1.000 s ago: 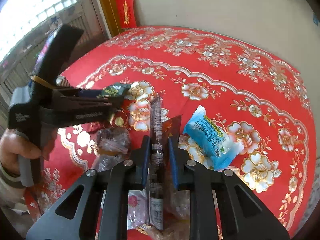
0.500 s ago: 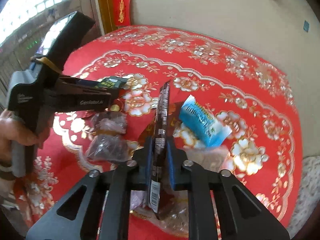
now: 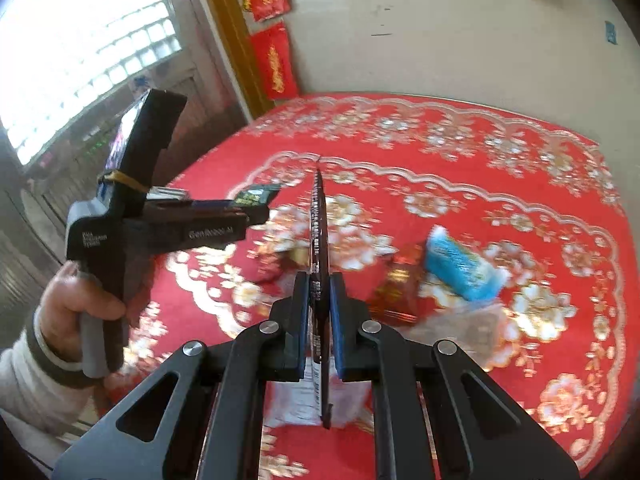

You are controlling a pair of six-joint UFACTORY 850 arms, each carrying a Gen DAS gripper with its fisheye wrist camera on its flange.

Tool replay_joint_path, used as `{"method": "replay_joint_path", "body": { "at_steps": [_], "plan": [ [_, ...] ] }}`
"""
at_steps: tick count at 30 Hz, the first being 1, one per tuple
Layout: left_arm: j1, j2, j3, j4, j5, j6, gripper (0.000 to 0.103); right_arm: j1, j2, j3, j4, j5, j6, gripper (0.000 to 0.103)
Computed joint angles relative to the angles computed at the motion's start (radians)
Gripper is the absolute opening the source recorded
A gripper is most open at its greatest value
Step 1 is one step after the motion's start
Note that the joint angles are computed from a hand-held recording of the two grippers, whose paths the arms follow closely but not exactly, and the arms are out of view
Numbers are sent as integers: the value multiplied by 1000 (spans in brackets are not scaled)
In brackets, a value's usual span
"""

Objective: Organize snacks
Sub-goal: 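Carry the green cracker pack and brown Nescafe stick over the white tray with both tools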

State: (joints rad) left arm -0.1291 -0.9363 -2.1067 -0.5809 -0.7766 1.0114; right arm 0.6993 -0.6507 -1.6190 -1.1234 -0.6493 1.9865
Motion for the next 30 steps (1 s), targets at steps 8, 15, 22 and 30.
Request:
{"method": "replay_joint_path", "body": {
  "at_steps": [8,15,22,30],
  "plan": [
    [59,8,0,-11,20,24,48,6,-114,-185,28,52,-93,9],
    [109,-6,-28,-5,32,21,48,2,-224,-368,133,68,-255,9],
    [132,-23,-43,-6,16,24,48,0,-313,-504,343,-1,-429,13],
    [135,-14,-16,-19,11,55,48,-21,-589,-937,665,-256,-789,32]
  ]
}}
